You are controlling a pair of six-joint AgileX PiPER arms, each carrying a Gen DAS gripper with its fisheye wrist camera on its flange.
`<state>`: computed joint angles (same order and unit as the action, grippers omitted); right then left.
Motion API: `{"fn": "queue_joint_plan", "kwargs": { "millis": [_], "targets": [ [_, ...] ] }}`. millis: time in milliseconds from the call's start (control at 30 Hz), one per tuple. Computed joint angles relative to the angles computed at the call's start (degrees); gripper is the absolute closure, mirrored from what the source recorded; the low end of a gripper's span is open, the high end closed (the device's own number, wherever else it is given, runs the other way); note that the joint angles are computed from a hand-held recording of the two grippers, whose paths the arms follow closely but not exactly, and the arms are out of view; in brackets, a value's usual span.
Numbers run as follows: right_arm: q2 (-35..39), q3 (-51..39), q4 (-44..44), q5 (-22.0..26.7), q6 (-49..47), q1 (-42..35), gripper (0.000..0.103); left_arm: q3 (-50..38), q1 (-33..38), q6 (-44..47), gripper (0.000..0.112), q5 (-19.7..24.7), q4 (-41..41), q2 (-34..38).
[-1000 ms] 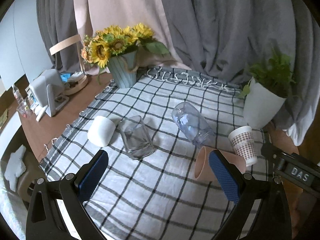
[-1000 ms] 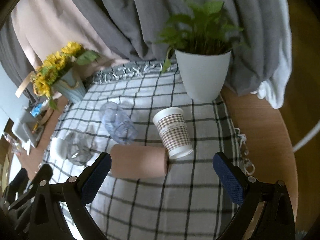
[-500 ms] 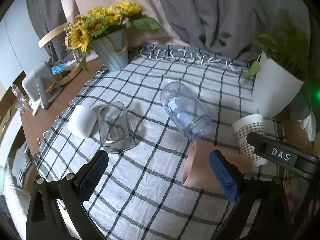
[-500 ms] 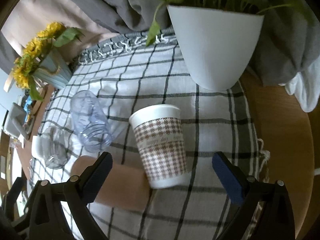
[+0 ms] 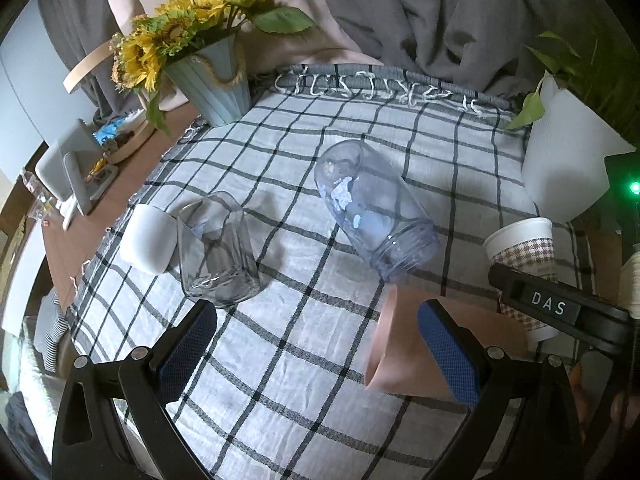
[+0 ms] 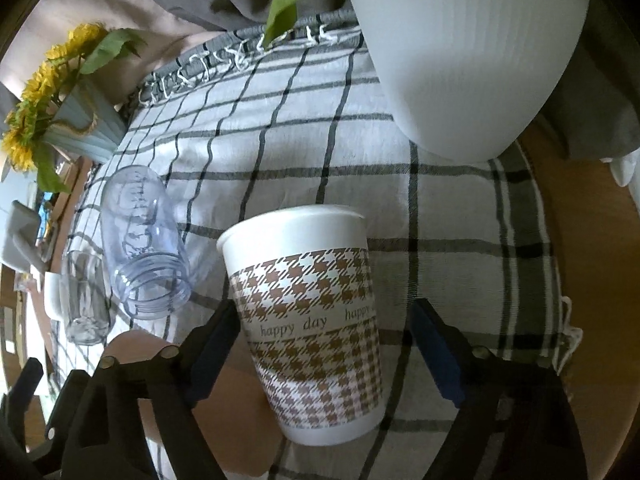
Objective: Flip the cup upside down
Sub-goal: 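Reach the right gripper to the lying houndstooth paper cup and grasp it, then lift the paper cup with the right gripper and stand it upright on the cloth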
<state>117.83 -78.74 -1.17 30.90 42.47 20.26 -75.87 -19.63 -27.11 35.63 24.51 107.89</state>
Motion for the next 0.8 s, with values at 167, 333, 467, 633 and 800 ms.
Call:
{"fn": "queue_joint_plan", "kwargs": {
  "millis": [167, 333, 467, 633, 800],
  "targets": [
    [0.27, 0.34, 3.67, -1.13, -3.71, -0.56, 0.041, -0.34, 0.08, 1.06, 0.010, -0.39, -1.08, 0.26],
    [-0.92, 0.58, -0.65, -0.63, 0.25, 0.00, 0.041, -0.38, 0.30, 4.01, 0.010, -1.23, -3.69, -0.25],
    [-2.83, 0.76, -6.50, 0.90, 6.11, 0.46, 0.041, -0.44, 1.05, 9.32, 0.010, -2.40, -8.19, -1.02],
    [-6.75, 0.85, -16.11, 5.96, 16.76, 2.80, 0.041, -1.41, 4.32, 22.52, 0.010, -2.75, -19.62, -1.73],
    [-10.92, 1.08, -22.99, 11.71, 27.83, 7.57, 0.041, -1.06, 8.89, 36.50, 0.010, -3.56, -28.94, -3.71]
  ]
}}
